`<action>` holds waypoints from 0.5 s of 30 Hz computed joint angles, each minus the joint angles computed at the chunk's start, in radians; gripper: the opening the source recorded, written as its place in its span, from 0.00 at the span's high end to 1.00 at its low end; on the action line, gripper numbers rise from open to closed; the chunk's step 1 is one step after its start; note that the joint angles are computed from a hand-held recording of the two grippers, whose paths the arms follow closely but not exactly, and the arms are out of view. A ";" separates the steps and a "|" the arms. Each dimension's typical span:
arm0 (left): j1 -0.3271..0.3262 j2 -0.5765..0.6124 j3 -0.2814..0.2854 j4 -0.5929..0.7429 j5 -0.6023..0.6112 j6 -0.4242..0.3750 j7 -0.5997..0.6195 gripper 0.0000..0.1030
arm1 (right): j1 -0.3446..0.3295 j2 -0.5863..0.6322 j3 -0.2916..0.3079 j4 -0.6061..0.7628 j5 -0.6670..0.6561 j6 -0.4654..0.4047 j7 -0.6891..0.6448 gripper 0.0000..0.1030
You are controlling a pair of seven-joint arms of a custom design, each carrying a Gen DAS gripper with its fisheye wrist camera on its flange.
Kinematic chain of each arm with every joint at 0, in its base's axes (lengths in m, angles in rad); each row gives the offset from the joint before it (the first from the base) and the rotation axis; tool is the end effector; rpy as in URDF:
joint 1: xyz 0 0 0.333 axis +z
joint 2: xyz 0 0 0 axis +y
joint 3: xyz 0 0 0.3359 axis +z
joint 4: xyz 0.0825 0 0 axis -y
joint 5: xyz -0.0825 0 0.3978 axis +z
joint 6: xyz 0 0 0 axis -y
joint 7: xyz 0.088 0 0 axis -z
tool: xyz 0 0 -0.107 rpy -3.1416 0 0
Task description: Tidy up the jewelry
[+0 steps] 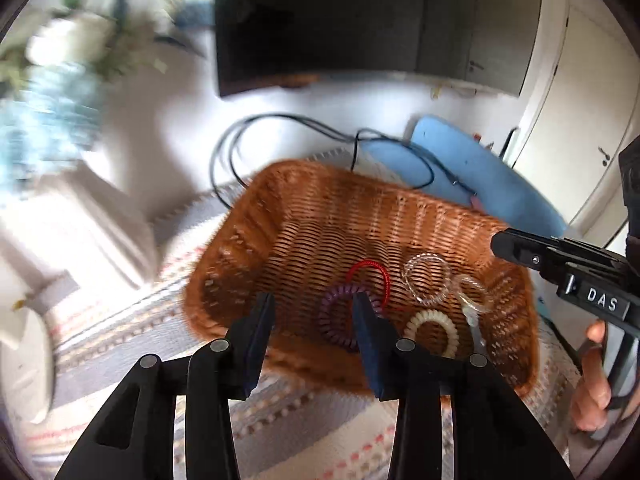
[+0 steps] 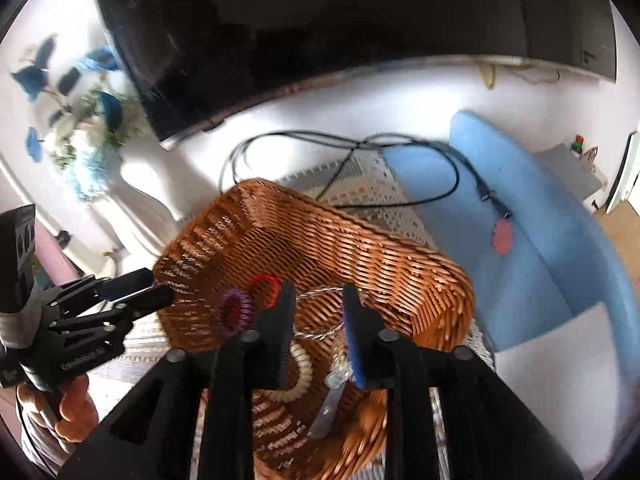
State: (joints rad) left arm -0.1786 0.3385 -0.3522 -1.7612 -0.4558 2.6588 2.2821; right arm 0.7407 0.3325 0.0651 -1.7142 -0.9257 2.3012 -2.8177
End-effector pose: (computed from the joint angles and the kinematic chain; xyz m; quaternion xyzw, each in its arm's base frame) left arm 0.6251 -0.3207 0.4578 -0.3343 0.8786 -0.3330 0.0739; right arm 0.4967 0.4863 0.4408 -0.4559 0.8063 -0.2408 0.2898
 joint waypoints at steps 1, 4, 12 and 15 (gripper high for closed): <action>0.026 -0.031 -0.014 -0.028 -0.039 0.008 0.033 0.59 | 0.012 -0.003 0.003 0.012 -0.008 -0.021 -0.002 0.72; 0.075 -0.117 -0.023 -0.101 -0.159 0.019 0.132 0.59 | 0.043 -0.002 0.016 0.053 -0.035 -0.057 -0.007 0.72; 0.119 -0.341 0.093 -0.291 -0.495 -0.054 0.414 0.59 | 0.141 0.101 0.029 0.240 -0.047 -0.105 -0.084 0.69; 0.107 -0.378 0.155 -0.337 -0.541 -0.090 0.463 0.59 | 0.176 0.167 0.018 0.325 -0.011 -0.104 -0.135 0.69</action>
State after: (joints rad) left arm -0.0719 -0.0395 -0.1974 -2.0981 -0.9966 2.5687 2.7455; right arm 0.9169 0.4991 0.0835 -1.3896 -0.9364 2.1968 -2.9529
